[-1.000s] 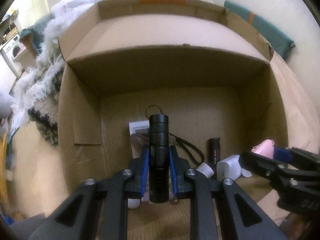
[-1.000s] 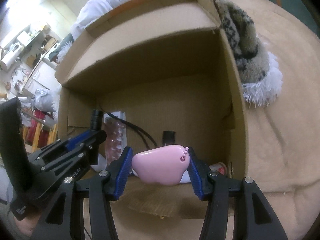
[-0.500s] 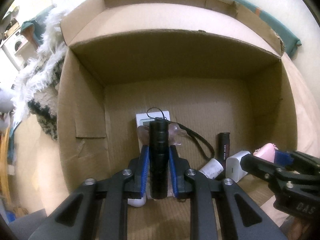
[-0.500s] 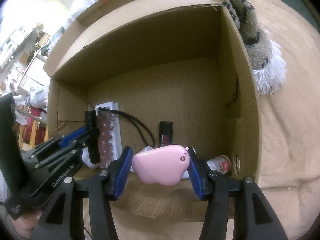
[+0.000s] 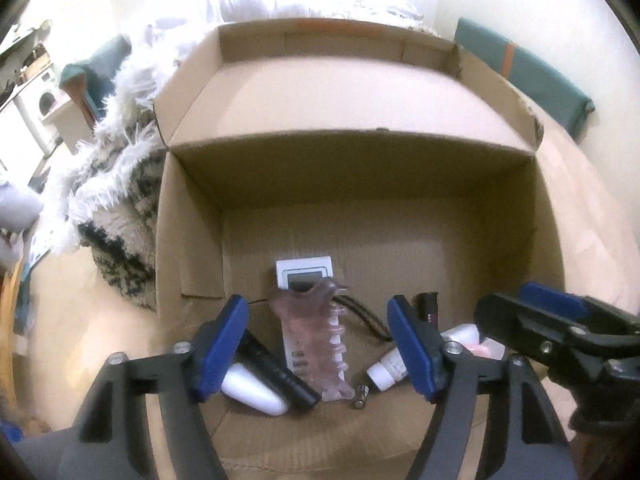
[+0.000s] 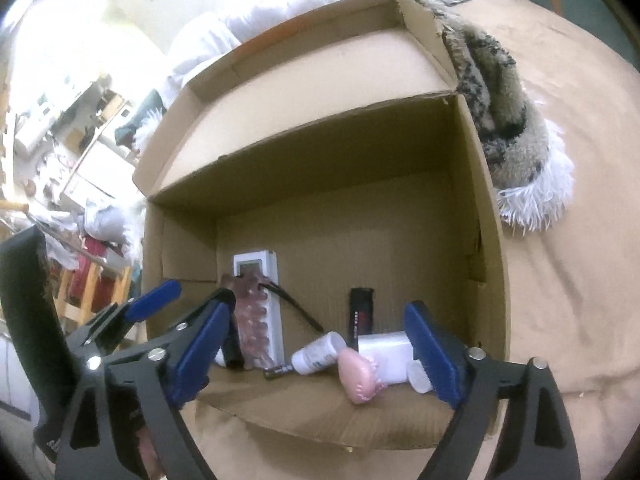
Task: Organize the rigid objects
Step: 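Lower the flashlight and pink pouch into the box and open both grippers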
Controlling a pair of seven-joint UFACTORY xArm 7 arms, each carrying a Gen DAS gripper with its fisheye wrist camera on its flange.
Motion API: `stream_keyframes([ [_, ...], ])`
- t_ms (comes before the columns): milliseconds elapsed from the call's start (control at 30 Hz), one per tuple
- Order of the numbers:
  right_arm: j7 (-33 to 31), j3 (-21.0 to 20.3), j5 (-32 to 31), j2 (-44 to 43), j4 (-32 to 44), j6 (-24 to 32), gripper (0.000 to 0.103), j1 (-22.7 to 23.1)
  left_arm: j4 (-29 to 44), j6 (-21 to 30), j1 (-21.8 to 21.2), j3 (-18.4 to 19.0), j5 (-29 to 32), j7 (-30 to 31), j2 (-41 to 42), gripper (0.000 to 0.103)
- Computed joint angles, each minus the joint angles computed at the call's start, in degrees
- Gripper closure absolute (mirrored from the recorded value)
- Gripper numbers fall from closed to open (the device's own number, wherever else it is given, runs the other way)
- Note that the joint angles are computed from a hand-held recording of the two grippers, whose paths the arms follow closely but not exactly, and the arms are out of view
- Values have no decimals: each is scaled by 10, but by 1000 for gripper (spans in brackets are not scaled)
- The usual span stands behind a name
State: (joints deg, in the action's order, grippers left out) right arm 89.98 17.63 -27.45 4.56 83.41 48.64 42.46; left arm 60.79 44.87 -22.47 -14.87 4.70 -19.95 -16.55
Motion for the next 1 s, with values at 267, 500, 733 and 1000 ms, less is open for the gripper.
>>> stream_keyframes([
  [267,-6,-1,15,6,5,14,8,0,15,30,6,5,13,-5,9,33],
  [500,-12,-4,14,12,18,19,8,5,16,30,6,14,-23,17,5,33],
  [733,-3,-2,2,11,28,33,8,13,16,53,3,33,-75,46,-17,33],
  [1000,27,13,0,-14,11,54,8,19,-10,54,14,31,-80,54,-64,33],
])
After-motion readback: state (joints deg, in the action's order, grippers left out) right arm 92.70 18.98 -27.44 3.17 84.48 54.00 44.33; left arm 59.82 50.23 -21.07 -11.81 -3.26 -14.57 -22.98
